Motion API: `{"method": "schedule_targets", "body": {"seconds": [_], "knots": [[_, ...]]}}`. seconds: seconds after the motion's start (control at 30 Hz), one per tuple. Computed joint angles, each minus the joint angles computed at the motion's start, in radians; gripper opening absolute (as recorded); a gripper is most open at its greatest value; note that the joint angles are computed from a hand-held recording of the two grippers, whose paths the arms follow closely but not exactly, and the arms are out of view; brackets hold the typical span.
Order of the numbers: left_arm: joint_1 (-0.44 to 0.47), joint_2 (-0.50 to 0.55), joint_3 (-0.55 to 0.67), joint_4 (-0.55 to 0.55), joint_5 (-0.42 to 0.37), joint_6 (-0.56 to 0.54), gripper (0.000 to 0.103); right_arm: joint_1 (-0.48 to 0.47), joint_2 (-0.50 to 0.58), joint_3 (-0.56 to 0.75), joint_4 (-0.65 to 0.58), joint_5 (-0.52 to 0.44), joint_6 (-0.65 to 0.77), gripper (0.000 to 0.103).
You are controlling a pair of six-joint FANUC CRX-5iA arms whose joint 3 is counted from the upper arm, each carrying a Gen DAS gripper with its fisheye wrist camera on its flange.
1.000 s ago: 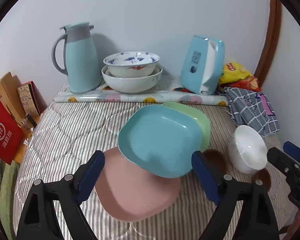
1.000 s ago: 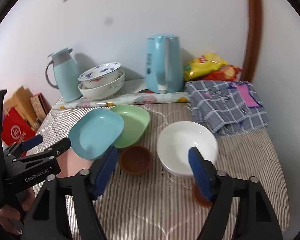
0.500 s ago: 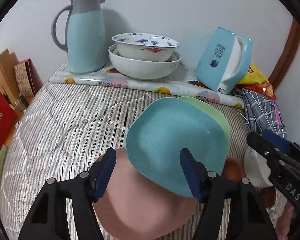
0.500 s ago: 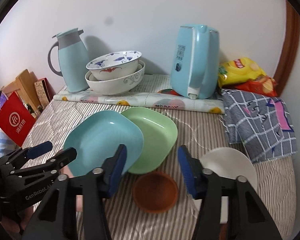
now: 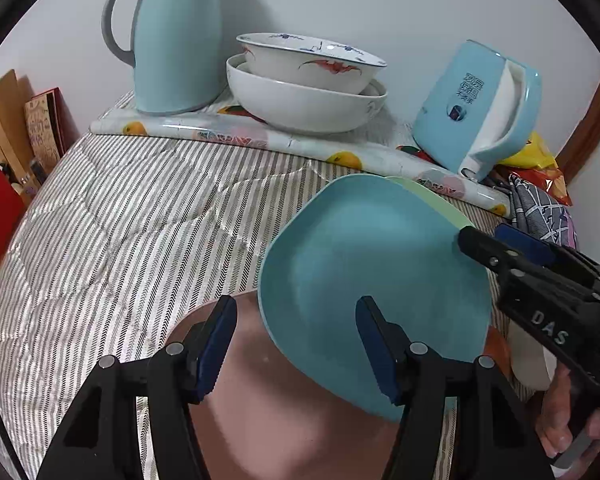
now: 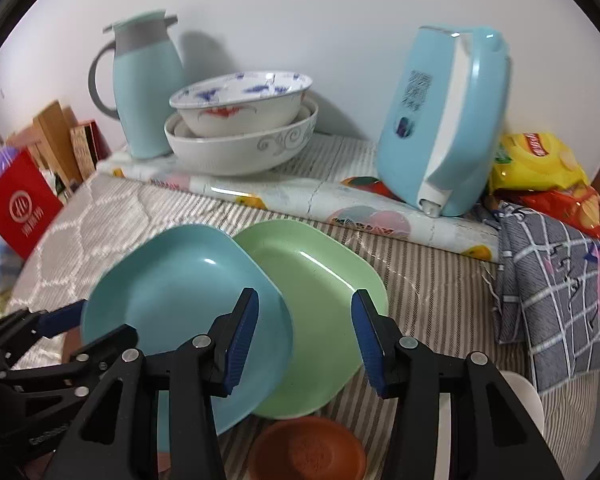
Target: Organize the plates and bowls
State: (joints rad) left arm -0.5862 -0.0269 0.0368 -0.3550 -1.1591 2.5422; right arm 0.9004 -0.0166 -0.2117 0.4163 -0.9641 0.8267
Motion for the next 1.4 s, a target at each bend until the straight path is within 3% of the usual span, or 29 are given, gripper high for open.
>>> {"method": "schedule_targets", "body": {"seconds": [0.1, 0.13, 0.2, 0.27, 0.4, 0.67, 1.0, 1.4], "knots": [[0.004, 0.001, -0.004, -0.001, 0.008, -0.006, 0.053, -0.008, 0.022, 0.009, -0.004, 0.0, 0.013, 0.045], [0.007, 0.0, -0.008, 0.001, 0.015, -0.008, 0.046, -0.012, 0.025, 0.011, -0.015, 0.005, 0.019, 0.042], [0.022, -0.004, -0.023, 0.024, 0.034, -0.016, 0.036, -0.017, 0.026, 0.014, -0.045, 0.02, 0.05, 0.02], [0.037, -0.013, -0.044, 0.047, 0.066, -0.031, 0.024, -0.019, 0.037, 0.026, -0.071, 0.009, 0.077, 0.012], [0.03, -0.015, -0.039, 0.02, 0.057, -0.023, 0.013, 0.019, 0.029, 0.006, -0.018, -0.035, 0.036, 0.01], [0.032, -0.051, -0.057, 0.015, 0.07, -0.015, 0.012, 0.029, -0.01, 0.005, -0.062, -0.071, -0.028, 0.008], [0.011, -0.135, -0.093, -0.032, 0.003, 0.007, 0.011, 0.142, -0.05, -0.012, -0.031, -0.12, -0.135, 0.008], [0.032, -0.221, -0.191, -0.006, 0.038, 0.0, 0.011, 0.236, -0.067, -0.036, -0.013, -0.154, -0.235, 0.008]]}}
